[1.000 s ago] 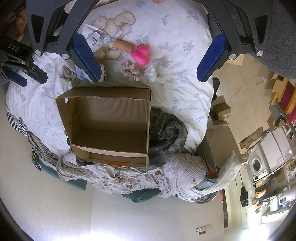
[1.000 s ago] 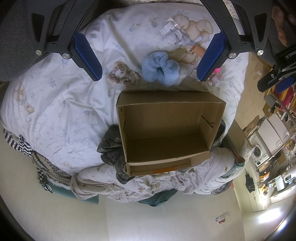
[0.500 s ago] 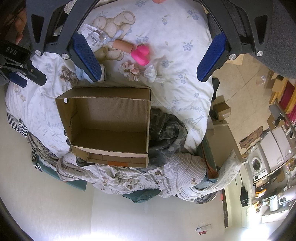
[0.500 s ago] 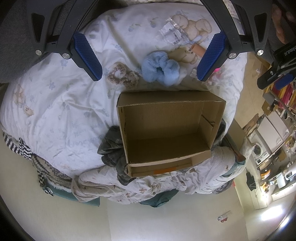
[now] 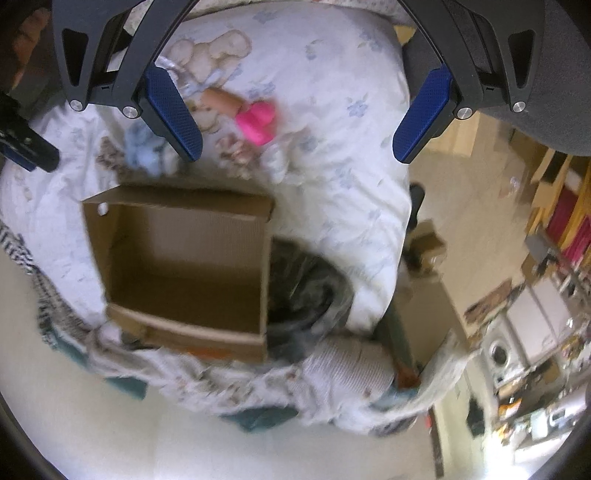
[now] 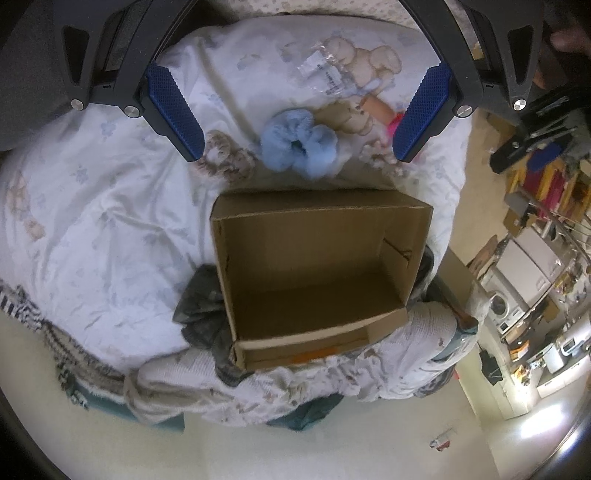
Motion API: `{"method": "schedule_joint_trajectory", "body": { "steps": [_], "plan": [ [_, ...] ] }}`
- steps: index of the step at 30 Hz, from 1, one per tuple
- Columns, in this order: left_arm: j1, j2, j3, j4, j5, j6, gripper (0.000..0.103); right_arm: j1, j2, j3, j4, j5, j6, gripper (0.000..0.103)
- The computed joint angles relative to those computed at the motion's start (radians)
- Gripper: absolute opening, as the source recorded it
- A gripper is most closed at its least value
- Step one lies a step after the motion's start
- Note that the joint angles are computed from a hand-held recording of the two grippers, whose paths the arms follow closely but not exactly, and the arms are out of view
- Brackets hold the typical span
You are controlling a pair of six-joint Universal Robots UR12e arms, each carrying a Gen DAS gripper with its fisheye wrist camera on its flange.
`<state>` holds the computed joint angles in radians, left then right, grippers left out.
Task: Organize soft objects
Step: 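Grasp the pink rubber duck with the left tool while the right tool grasps the plastic bag, then carry the pink duck and plastic bag over the cardboard box with both tools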
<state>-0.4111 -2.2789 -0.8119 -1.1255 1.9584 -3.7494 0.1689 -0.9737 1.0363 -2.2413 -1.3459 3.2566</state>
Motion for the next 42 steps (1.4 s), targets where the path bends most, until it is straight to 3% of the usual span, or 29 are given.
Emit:
{"method": "schedule_joint_trajectory", "body": {
  "steps": [4,10,14,17,18,19,20,25,29,32,35,42],
  "plan": [
    [0.027,-0.035,0.07,-0.149,-0.095,-0.052,0.103,-0.002,0.028,-0.044,0.076,0.03,0.006,0.103],
    [0.059,-0.104,0.165,-0.28,-0.272,-0.081,0.099,-0.004,0.072,-0.109,0.224,0.059,0.008,0.103],
    [0.065,-0.158,0.246,-0.368,-0.332,-0.089,0.091,-0.01,0.111,-0.161,0.4,0.128,0.014,0.103],
    [0.072,-0.19,0.289,-0.409,-0.369,-0.115,0.086,-0.005,0.142,-0.207,0.526,0.134,-0.007,0.103],
    [0.073,-0.204,0.307,-0.422,-0.377,-0.12,0.085,-0.002,0.151,-0.217,0.554,0.137,-0.015,0.098],
    [0.075,-0.211,0.316,-0.432,-0.389,-0.124,0.084,0.0,0.16,-0.23,0.586,0.141,-0.027,0.087],
    [0.076,-0.216,0.322,-0.437,-0.399,-0.124,0.084,0.003,0.169,-0.241,0.61,0.143,-0.04,0.083],
    [0.08,-0.237,0.345,-0.471,-0.424,-0.105,0.067,0.031,0.203,-0.28,0.677,0.095,-0.102,0.081],
    [0.092,-0.224,0.308,-0.445,-0.477,-0.123,0.041,0.049,0.208,-0.285,0.686,0.047,-0.148,0.044],
    [0.099,-0.197,0.257,-0.401,-0.495,-0.149,0.041,0.047,0.201,-0.272,0.657,0.076,-0.16,0.03],
    [0.101,-0.173,0.221,-0.368,-0.488,-0.147,0.041,0.037,0.191,-0.261,0.634,0.131,-0.165,0.028],
    [0.09,-0.149,0.224,-0.411,-0.409,-0.145,0.041,0.018,0.164,-0.23,0.594,0.205,-0.179,0.028]
  ]
}}
